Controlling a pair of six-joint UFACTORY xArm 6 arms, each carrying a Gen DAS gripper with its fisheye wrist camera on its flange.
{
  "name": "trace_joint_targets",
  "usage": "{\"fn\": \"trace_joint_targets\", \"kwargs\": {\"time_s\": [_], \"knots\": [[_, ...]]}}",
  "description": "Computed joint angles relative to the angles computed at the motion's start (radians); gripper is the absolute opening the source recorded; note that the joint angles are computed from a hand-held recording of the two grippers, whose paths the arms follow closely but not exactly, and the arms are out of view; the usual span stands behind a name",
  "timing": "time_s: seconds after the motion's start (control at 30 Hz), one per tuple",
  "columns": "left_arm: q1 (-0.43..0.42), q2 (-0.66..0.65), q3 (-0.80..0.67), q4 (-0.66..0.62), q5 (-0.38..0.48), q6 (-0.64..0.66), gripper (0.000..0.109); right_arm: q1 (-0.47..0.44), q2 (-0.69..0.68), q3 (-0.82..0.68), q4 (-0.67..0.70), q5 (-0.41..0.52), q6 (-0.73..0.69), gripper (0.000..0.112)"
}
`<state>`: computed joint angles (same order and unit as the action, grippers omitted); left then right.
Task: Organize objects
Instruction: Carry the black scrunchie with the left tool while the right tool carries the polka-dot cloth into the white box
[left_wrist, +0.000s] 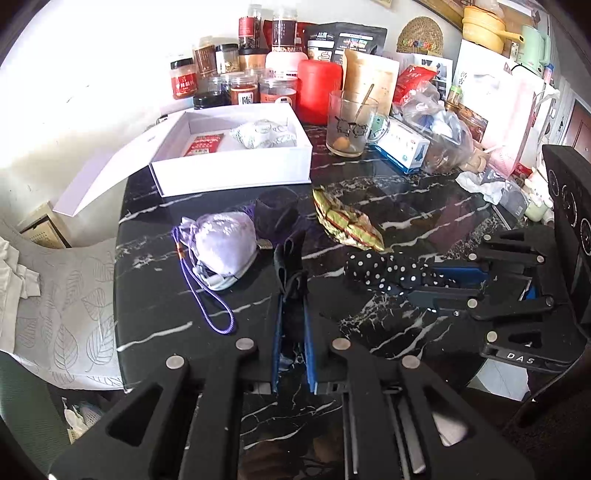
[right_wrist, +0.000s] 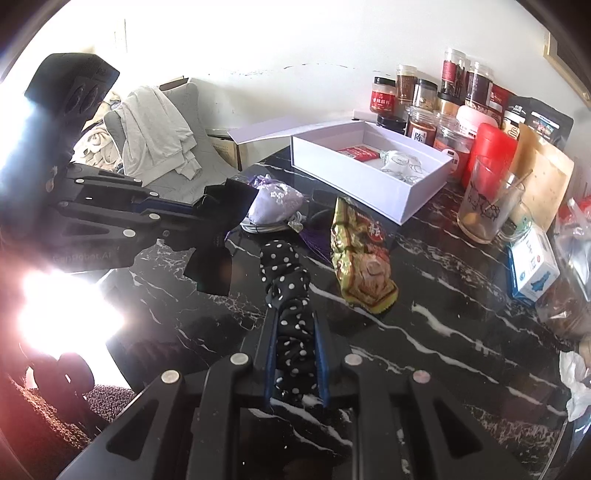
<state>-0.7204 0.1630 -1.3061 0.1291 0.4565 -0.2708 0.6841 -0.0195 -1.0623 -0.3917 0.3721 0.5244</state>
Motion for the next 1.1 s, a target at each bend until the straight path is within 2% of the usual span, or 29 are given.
{"fn": "trace_joint_targets", "kwargs": {"time_s": [0.3, 0.63, 0.9, 1.1], "knots": [[0.029, 0.016, -0.079, 0.027, 0.029, -0.001, 0.010, -0.015, 0.049, -0.092, 0.091, -0.006, -0.113, 0.017], [0.068, 0.122, -0.264, -0.034, 0.097, 0.075, 0.010, -0.059, 0.151, -0.244, 0.207, 0.008, -0.263, 0.017], [0.090, 0.270, -0.493, -0.072, 0.173, 0.137, 0.010, -0.099, 0.244, -0.380, 0.306, 0.039, -0.394, 0.017], [0.109, 0.429, -0.744, -0.106, 0.268, 0.183, 0.010, -0.129, 0.325, -0.500, 0.358, 0.084, -0.464, 0.017]]}}
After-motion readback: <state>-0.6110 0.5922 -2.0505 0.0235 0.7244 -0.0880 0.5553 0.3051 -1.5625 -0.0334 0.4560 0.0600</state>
